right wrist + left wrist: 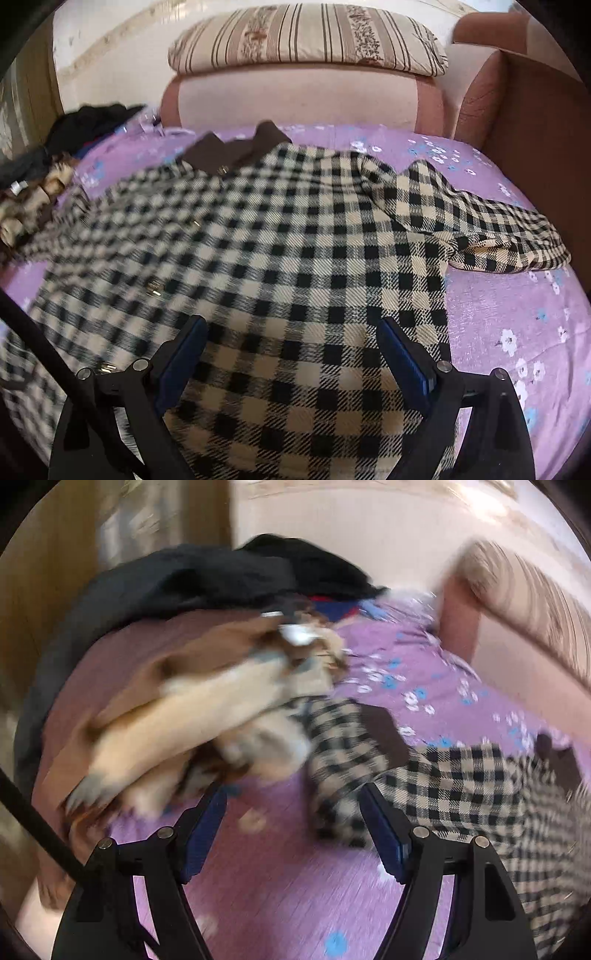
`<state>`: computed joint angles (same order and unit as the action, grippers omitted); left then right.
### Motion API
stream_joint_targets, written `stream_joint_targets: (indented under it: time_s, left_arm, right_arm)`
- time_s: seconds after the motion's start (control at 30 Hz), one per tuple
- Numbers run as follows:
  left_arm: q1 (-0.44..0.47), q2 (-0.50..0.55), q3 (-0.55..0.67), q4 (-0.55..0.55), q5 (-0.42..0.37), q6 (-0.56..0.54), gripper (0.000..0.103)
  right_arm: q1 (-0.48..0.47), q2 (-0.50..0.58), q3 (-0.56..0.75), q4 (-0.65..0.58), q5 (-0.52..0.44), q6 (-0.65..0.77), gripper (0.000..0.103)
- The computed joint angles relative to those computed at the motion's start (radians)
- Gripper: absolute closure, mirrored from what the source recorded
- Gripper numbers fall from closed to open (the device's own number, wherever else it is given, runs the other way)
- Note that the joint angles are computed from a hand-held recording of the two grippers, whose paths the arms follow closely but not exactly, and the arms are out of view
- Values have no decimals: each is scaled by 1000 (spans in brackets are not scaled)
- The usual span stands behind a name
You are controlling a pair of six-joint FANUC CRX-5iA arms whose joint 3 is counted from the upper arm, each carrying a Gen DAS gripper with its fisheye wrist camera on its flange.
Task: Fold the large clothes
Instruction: 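Grasp the checked shirt's sleeve with the left gripper and fold it over the body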
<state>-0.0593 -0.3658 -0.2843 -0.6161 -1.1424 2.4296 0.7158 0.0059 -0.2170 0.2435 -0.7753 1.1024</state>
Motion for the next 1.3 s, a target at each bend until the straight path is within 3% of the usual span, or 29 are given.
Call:
stream_joint_targets:
  time_s: [0.2, 0.3, 0.37, 0.4, 0.43, 0.47, 0.57, 0.7, 0.8, 0.9, 1.0, 1.13, 1.23, 1.3]
  left_arm:
    - [-75, 196, 91, -50, 20, -199, 30]
    - [-83, 247, 111, -82, -12, -213, 32]
    - [-83, 289, 133, -124, -55, -205, 44]
    - [-66, 300, 138, -119, -58, -212, 59]
    - [-43, 309, 141, -104, -58, -217, 85]
    - [-4, 309, 144, -68, -53, -213, 101]
    - [91, 214, 100, 24, 14, -132, 100]
    - [181, 89, 54, 149, 86, -110, 101]
    - [230, 11, 33, 280, 159, -145, 101]
    - [263, -41, -18, 506, 280, -225, 101]
    - [174, -12, -36, 671, 404, -280, 101]
    - [-11, 119, -6, 831, 554, -378, 101]
    - [-159, 264, -1, 1127, 664, -653, 100]
    - [-236, 366, 69, 1192, 635, -754, 95]
  right_arm:
    - [-11, 54, 41, -31, -41, 20, 8]
    - [-8, 71, 67, -45, -72, 27, 8]
    - [-11, 70, 68, -51, -73, 32, 8]
    - [-10, 76, 72, -48, -79, 33, 8]
    - [-10, 78, 74, -47, -82, 34, 7]
    - [-8, 76, 70, -42, -83, 34, 6]
    - [3, 78, 65, -21, -80, 24, 6]
    - [-12, 84, 78, -55, -67, 54, 6]
    - [-26, 69, 78, -89, -55, 72, 7]
    - [-58, 35, 89, -189, -33, 119, 7]
    - [-70, 1, 73, -174, 4, 83, 7]
    - [-101, -41, 52, -165, 40, 32, 7]
    - [-133, -54, 34, -142, 56, -14, 7]
    - [-163, -50, 37, -146, 56, -18, 7]
